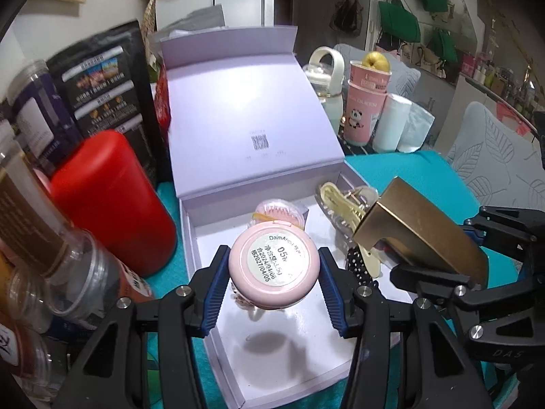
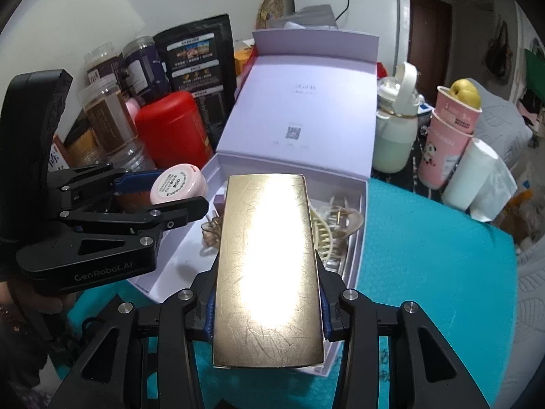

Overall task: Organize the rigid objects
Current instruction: 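Lower the pink compact into the white box while the right gripper lowers the gold box into it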

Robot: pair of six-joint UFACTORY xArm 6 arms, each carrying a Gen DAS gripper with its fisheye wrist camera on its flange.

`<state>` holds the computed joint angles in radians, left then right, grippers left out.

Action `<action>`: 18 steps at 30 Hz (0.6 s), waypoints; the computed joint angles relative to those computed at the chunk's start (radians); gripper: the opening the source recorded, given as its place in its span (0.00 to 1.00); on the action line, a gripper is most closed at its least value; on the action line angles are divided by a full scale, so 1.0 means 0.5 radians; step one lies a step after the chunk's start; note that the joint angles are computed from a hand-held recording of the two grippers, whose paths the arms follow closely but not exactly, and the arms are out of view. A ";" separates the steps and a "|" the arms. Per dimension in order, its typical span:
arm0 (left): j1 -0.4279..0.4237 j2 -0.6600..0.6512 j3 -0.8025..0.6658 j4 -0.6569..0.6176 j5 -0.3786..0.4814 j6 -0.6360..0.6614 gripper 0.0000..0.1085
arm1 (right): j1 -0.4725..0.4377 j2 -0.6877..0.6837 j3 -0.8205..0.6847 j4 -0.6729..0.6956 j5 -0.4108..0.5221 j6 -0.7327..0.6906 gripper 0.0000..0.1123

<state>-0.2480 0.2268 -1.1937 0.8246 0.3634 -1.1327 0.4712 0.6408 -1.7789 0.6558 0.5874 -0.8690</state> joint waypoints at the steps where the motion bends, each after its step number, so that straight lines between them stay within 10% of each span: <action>1: 0.002 0.016 -0.003 -0.022 -0.011 0.020 0.46 | -0.001 0.016 -0.016 0.003 0.014 -0.006 0.38; 18: 0.001 0.209 -0.065 -0.276 0.011 0.303 0.46 | 0.006 0.306 -0.277 -0.114 0.127 0.085 0.38</action>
